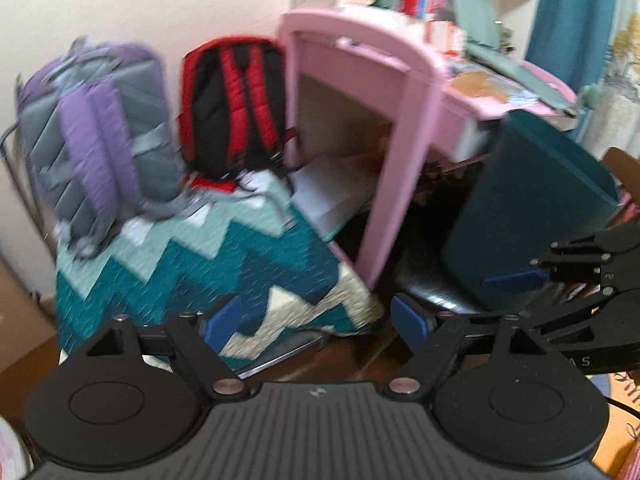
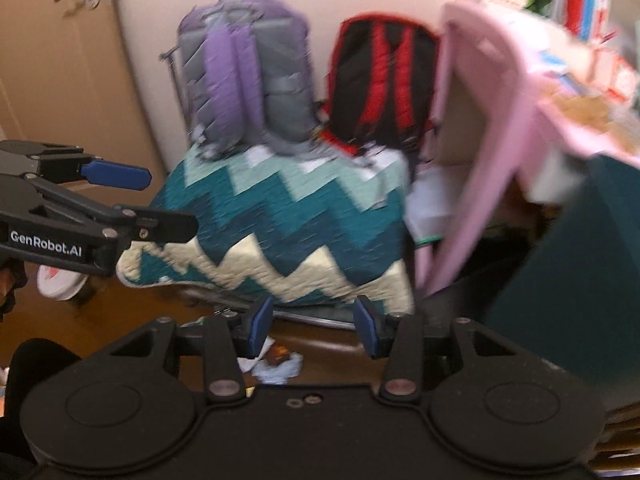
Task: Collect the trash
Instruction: 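Move both open tools back down to the trash under the bench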
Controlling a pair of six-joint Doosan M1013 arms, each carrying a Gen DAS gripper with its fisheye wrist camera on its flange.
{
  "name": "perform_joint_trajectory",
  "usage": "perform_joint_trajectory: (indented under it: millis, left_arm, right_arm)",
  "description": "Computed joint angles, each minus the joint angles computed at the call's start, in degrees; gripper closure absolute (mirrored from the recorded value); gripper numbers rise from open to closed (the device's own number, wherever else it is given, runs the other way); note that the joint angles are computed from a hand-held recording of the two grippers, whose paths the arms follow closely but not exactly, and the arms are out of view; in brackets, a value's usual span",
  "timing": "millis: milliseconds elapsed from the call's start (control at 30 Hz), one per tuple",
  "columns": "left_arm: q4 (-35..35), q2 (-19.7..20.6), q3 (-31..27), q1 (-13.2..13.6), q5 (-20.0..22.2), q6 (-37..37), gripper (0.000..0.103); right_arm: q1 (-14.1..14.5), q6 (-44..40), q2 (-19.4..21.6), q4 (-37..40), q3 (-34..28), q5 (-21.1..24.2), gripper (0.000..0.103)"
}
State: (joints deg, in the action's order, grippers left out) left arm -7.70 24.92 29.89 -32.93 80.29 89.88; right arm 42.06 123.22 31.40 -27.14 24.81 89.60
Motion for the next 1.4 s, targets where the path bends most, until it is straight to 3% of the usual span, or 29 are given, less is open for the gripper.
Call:
perform_joint_trajectory:
  millis: [267, 467, 733, 933, 1133, 1400]
  left_arm:
    - [0.26, -3.42, 13.23, 3.82, -4.95, -2.7, 0.02]
    - [1.23, -3.53, 19.92, 6.68, -6.79, -4.06, 0.02]
    - [0.69, -1.05, 25.14, 10.79, -6.58, -5.49, 0.02]
    - [2.4, 1.57, 27.4, 12.21, -4.81, -1.94, 0.02]
    - [5.52, 3.95, 30.79, 13.06, -4.46, 0.68, 0.02]
    - [5.64, 5.86, 36.21, 14.36, -5.49, 5.18, 0.02]
  right_arm:
    - [-1.39, 2.56, 3.36, 7.76, 2.63, -5.12, 0.058]
    - [-2.89, 6.59, 5.1, 12.36, 6.98, -9.44, 0.058]
    - [-5.16, 11.25, 7.74, 16.62, 11.96, -14.55, 0.058]
    - [-6.49, 13.79, 11.26, 20.34, 12.56, -13.61, 0.058]
    - [-7.11, 18.06, 15.0, 25.11, 13.8, -9.9, 0.058]
    - [-8.46, 34.68, 16.18, 34.12, 21.73, -16.65, 0.058]
